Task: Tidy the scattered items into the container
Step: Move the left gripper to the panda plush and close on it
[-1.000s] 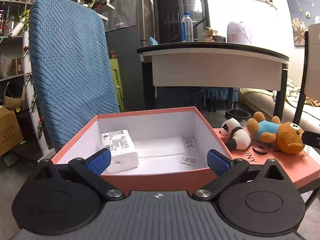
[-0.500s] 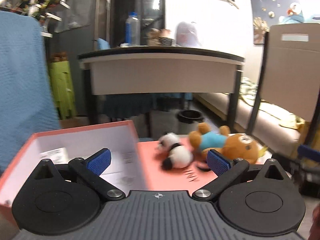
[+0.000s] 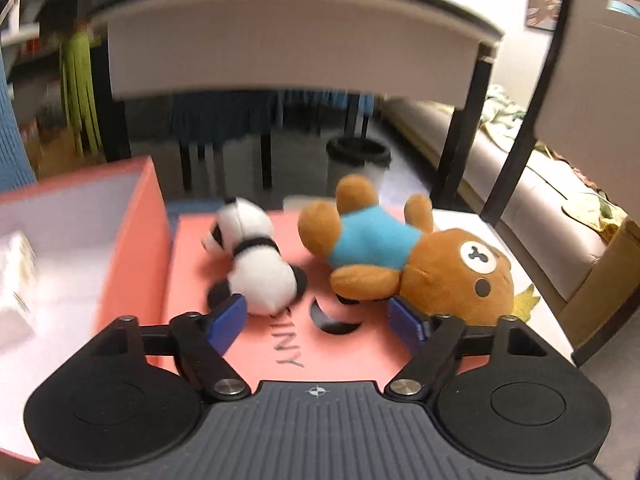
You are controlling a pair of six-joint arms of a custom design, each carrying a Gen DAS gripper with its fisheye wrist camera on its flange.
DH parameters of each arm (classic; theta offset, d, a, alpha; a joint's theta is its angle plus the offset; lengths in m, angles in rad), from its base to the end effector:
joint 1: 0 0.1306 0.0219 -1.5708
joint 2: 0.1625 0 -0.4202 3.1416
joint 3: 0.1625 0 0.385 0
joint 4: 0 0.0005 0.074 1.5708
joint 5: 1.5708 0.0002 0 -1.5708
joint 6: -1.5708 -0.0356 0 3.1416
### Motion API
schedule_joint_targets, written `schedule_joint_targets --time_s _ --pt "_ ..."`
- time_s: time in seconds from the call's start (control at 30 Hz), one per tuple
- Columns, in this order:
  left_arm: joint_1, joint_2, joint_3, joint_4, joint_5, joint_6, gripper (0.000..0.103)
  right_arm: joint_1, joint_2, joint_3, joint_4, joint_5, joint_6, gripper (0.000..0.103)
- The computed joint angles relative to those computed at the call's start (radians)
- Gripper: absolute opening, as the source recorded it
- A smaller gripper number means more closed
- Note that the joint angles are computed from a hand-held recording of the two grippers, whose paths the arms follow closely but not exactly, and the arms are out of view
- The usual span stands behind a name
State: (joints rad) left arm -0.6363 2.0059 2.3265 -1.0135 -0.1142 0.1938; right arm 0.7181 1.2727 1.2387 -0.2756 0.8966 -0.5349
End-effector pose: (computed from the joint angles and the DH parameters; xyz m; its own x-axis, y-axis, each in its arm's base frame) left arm 0.5713 -0.4177 0.5293 -0.6043 0.2086 -0.7690 0.4112 0.9083 -0.0768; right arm 0.3511 0.2691 0.5043 -0.1211 0.3167 -0.9407 0.2457 0.9278 0.2807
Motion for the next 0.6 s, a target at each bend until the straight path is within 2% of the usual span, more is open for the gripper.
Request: schedule_joint_targets --time_s 0.43,0.6 --pt "-0.004 0.237 0.353 -0.181 -0.156 0.047 0.075 -0.048 -0.016 -0.018 -0.057 -0.092 -0.078 0.103" --pt "-0.012 0.251 0.354 -0.158 -0.217 0.017 0.075 -0.056 -0.022 -0.021 -0.073 -0.119 -0.089 0.103"
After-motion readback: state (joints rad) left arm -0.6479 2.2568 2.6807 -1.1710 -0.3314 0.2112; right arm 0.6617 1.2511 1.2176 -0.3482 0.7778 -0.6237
